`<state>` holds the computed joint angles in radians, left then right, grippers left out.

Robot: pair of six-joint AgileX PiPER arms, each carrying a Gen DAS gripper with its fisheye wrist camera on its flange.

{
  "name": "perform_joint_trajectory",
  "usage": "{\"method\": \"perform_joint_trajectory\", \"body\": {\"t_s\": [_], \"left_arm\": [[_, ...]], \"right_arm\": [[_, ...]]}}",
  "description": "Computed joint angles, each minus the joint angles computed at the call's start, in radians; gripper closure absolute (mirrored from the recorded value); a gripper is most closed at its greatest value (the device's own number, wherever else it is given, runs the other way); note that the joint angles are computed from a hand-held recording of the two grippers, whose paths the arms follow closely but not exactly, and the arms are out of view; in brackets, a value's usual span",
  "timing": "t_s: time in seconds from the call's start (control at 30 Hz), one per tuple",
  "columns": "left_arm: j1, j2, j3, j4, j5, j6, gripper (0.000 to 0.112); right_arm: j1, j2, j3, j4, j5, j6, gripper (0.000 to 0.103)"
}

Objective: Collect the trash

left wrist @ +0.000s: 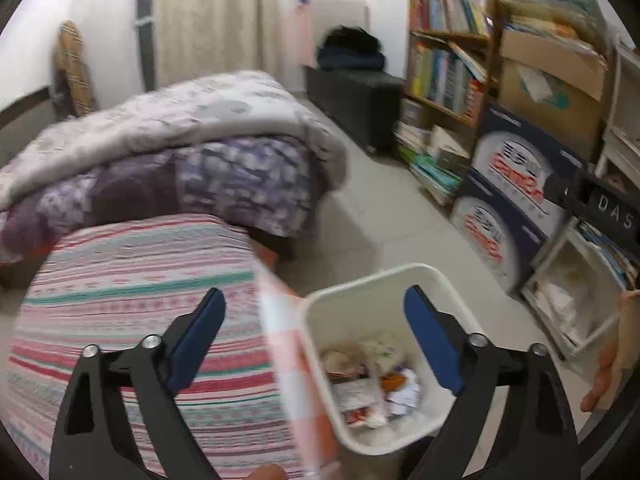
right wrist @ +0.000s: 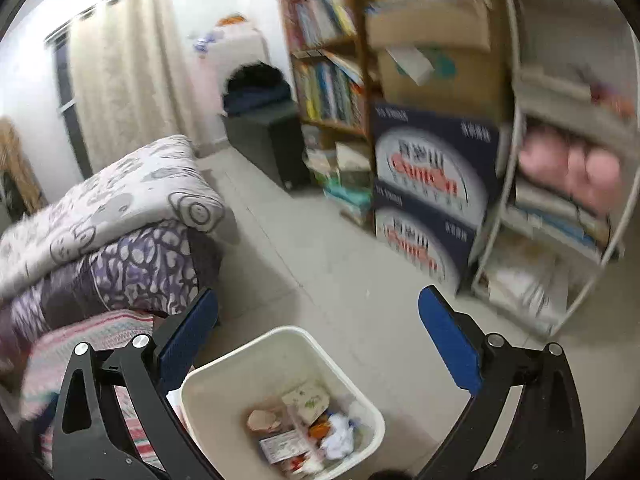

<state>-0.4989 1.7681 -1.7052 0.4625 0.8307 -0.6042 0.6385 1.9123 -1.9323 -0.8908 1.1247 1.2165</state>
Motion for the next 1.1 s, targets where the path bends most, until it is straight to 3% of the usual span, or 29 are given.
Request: {"method": "perform_joint_trajectory", "body": {"t_s": [0.17, 0.4, 0.57, 0.8, 1.1], "left_arm": [[0.001, -0.172, 0.209, 0.291, -0.041, -0.254, 0.016], [0.063, -0.316, 0.357, 0.380, -0.027, -0.336, 0.016], [0.110, -0.386, 0.441, 0.292, -0.046, -0.257, 0.016], [0.134, -0.449, 0.570, 0.256, -0.073, -0.274, 0.016], [0.144, -0.448, 0.590, 0.228, -0.110, -0.258, 0.016]], "right_arm": [[0.086, 0.040, -0.063, -0.029, 0.023, -0.043, 0.007], [0.207, 0.030, -0.032, -0.043, 0.042, -0.004, 0.007], [0.271, 0.010, 0.057, -0.064, 0.040, 0.064, 0.007], [0.343, 0.025, 0.147, -0.138, 0.041, 0.129, 0.007], [0.361, 0.001, 0.239, -0.209, 0.027, 0.200, 0.007]]}}
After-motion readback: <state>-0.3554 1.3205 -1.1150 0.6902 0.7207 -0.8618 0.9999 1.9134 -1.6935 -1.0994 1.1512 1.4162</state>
